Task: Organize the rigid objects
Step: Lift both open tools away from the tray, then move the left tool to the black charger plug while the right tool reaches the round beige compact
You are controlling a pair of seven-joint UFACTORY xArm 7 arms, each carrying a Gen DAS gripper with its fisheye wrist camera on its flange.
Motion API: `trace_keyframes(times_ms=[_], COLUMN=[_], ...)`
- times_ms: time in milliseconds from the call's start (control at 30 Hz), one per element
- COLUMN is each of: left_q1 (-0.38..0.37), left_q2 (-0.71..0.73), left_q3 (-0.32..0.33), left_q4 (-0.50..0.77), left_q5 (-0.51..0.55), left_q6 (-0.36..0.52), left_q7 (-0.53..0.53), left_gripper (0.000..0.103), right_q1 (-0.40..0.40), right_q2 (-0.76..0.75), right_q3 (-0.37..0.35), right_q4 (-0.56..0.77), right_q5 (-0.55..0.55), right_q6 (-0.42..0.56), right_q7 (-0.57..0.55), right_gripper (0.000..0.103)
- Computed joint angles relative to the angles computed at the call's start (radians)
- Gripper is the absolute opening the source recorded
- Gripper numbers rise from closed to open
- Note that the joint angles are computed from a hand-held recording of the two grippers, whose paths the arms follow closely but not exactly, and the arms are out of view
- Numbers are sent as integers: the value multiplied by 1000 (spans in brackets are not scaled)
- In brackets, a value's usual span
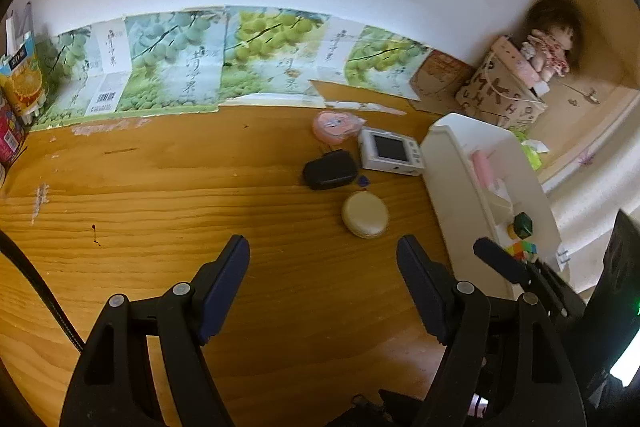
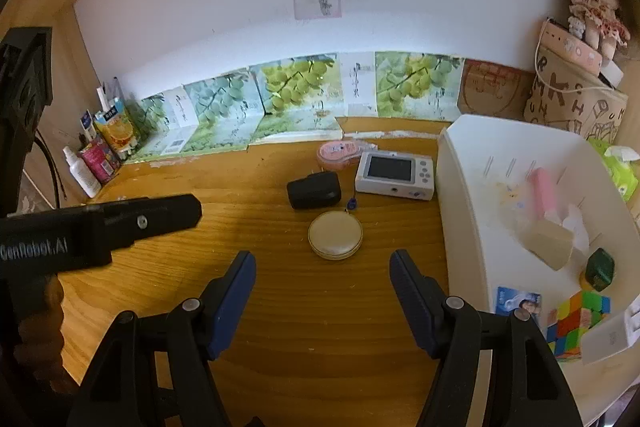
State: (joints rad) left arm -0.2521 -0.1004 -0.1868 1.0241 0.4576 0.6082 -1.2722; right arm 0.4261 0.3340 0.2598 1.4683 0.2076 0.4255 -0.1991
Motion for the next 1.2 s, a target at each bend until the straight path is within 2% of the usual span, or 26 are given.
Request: trace_keyframes(times_ms=[200, 333, 567, 700, 933, 1200], left_q1=[11, 12, 9, 17, 36, 40], left_q2=[29, 91, 220, 290, 395, 478], left_q3=[27, 44, 79, 97, 107, 106], left_q4=[31, 112, 259, 328, 424, 497], left_q5=[-63, -93, -192, -294, -442, -510], left_q6=[28, 99, 153, 168, 176, 177], left_q7=[114, 217, 376, 392, 413, 456], left_gripper=[79, 79, 79, 79, 79, 82], right_q1=[41, 59, 86, 104, 106, 116], right_q2=[45, 89, 164, 210, 271, 327], right_q3=[-23, -31, -44, -58, -51, -62], right_q4=[15, 39, 89, 123, 197, 288], right_q5=[-59, -93, -153, -192, -202, -208], right_q6=[-2, -4, -49, -81, -58, -14], right_q7=[72, 107, 135, 143, 128, 127], right_gripper=[70, 76, 76, 76, 76, 76])
